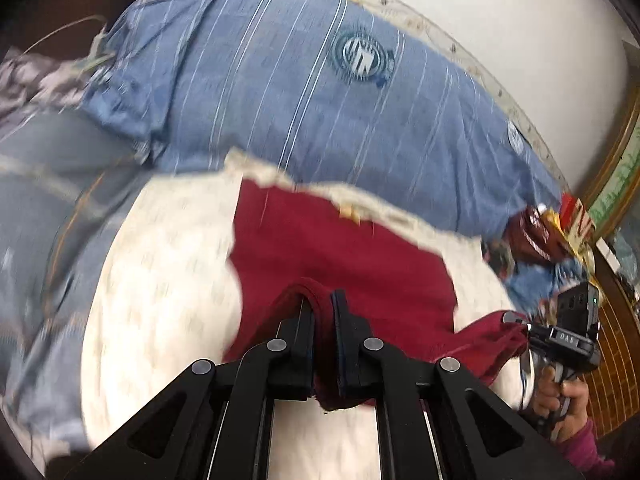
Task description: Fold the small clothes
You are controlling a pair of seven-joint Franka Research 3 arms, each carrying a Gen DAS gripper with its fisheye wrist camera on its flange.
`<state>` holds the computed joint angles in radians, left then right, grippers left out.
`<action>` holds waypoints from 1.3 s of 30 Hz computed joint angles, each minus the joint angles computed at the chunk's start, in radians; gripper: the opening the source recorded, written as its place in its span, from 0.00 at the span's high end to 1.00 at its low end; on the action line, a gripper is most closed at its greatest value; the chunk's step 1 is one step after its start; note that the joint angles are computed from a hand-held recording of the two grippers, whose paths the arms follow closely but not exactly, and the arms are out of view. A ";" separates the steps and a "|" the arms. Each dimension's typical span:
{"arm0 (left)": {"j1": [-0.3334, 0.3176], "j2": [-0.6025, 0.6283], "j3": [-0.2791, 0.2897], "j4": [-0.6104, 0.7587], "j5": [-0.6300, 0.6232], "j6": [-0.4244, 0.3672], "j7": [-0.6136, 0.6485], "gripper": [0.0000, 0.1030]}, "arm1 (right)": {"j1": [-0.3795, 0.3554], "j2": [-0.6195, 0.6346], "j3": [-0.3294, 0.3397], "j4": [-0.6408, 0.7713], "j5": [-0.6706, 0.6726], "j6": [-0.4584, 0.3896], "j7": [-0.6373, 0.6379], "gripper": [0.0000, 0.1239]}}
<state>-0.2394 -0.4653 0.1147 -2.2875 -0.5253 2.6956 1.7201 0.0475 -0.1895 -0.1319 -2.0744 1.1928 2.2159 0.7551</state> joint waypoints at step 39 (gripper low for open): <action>0.347 0.604 -0.296 0.442 0.021 -0.004 -0.066 0.25 | 0.034 0.683 0.088 0.764 -0.835 0.259 0.804 0.60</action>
<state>0.1080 0.1392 -0.1811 -1.8452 -0.5042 2.6918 1.6543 0.0816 0.4940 -0.0440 -1.3107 0.3578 2.4749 1.5594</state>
